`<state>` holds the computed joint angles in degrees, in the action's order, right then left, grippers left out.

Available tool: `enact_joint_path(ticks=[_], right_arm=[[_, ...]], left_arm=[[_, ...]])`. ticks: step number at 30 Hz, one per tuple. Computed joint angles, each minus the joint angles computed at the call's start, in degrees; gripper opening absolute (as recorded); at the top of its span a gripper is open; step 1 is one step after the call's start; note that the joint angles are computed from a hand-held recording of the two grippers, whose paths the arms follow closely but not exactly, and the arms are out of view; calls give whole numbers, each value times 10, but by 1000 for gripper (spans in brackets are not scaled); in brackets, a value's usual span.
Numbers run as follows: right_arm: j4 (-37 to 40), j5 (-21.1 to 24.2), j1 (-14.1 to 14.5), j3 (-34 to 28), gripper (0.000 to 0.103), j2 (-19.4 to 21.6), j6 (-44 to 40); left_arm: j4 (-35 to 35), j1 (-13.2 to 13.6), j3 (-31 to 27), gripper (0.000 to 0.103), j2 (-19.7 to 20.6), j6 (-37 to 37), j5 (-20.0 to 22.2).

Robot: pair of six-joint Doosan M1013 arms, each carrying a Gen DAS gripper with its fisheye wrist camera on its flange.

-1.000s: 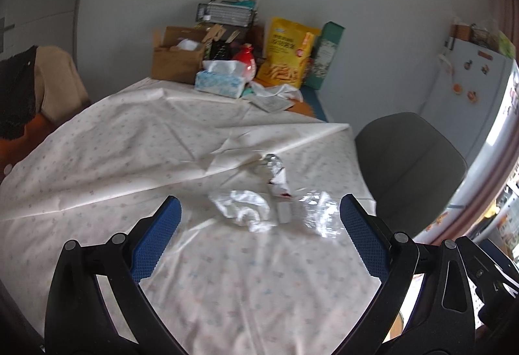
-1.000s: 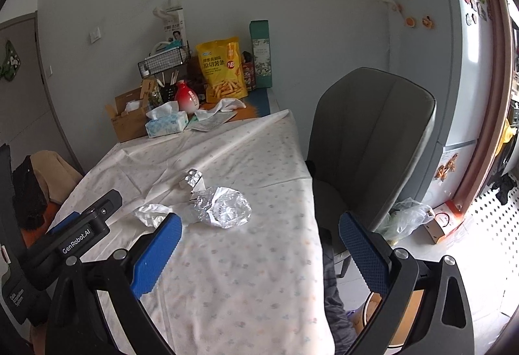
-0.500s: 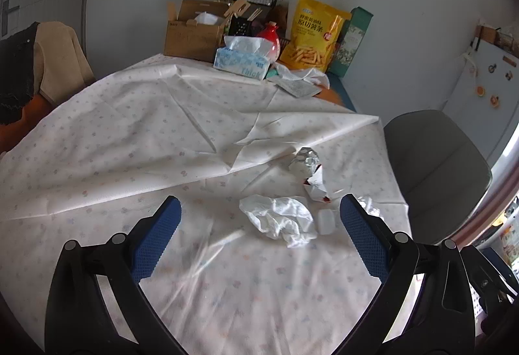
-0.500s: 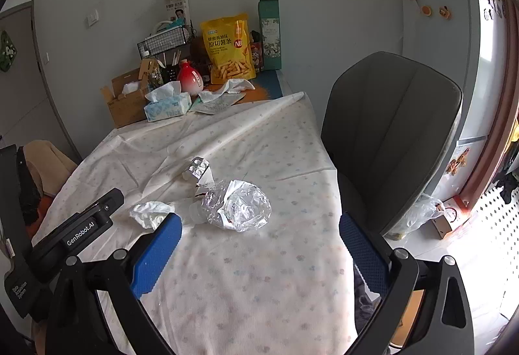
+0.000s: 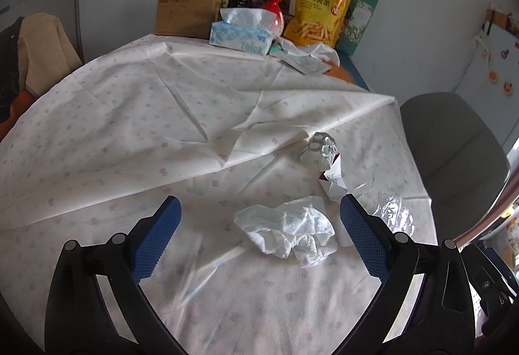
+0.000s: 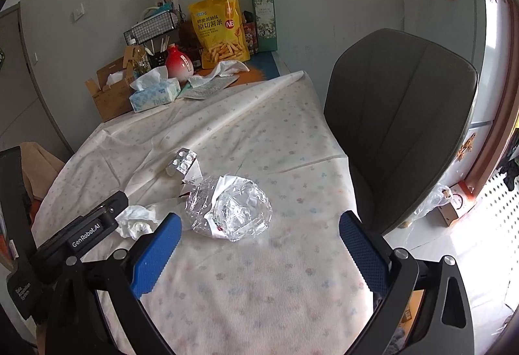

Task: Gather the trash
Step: 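Grasp the clear plastic bag with the left gripper while the right gripper grasps the foil-wrapped bottle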

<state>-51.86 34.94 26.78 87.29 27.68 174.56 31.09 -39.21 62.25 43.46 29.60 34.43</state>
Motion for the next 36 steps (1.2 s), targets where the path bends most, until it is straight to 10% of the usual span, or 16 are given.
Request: enact_joint_path(ticks=[10,12,15,36], right_arm=[[23,-18,-10,-7,95,12,-18],[26,-21,-10,-8,95,13,-19],[27,-21,-7,-10,95,14,-23],[112,22,4,-112,95,86,-173]], left_arm=[[-65,4,-27,86,23,58,20],[-114,10,-31,42,27,92,23],[-114,11,-23,12,22,84,23],[26,24,20,11,1,-73,42]])
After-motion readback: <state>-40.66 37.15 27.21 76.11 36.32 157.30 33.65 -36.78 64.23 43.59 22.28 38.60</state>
